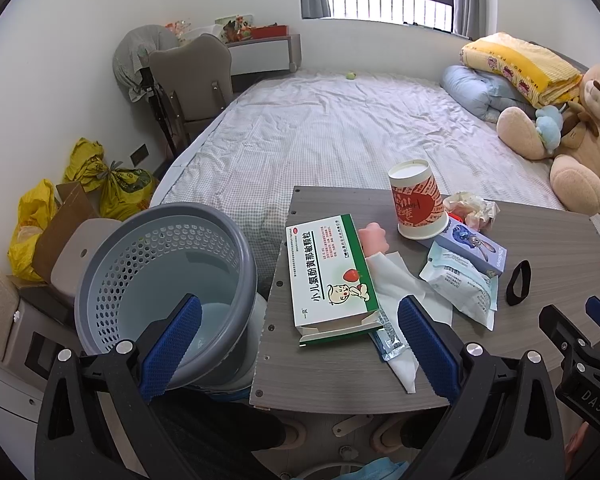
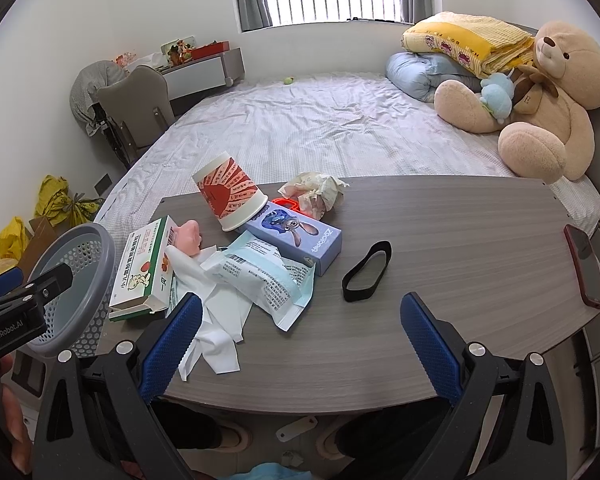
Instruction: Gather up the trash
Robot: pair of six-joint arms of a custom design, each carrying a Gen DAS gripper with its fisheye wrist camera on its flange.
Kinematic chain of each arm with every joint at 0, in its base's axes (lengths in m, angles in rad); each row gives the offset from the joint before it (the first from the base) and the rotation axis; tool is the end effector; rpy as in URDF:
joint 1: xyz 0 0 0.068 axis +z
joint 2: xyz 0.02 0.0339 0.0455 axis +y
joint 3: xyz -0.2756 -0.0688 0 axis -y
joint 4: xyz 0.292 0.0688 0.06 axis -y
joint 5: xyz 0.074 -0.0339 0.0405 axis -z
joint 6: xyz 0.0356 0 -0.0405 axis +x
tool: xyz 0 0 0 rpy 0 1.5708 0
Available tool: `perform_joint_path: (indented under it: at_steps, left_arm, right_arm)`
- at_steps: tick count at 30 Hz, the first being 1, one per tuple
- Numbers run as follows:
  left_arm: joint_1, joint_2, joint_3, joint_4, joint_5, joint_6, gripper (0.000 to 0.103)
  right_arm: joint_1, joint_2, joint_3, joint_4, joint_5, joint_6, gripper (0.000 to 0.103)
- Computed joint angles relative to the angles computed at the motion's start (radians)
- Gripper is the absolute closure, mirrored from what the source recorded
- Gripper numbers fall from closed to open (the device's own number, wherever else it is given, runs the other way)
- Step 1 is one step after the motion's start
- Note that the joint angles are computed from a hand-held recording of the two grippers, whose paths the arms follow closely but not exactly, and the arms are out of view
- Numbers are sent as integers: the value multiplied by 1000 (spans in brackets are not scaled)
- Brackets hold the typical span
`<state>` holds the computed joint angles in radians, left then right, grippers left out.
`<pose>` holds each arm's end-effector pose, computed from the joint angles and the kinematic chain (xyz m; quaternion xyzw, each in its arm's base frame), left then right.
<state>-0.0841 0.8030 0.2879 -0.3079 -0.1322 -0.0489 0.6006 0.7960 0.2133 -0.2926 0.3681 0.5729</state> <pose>0.1863 -0.0110 0.1400 -0.0078 0.9292 0.0371 0.3677 0.1497 0.0870 0.1175 0.0496 0.9250 0.0422 0.3743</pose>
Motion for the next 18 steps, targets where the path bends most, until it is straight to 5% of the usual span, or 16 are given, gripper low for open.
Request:
perform_joint_path:
  at_steps: [18]
  left_arm:
    - [14,-7,-4,-4,8,8,6]
  right_arm:
    - [-2,25,-5,29,-2,0,8]
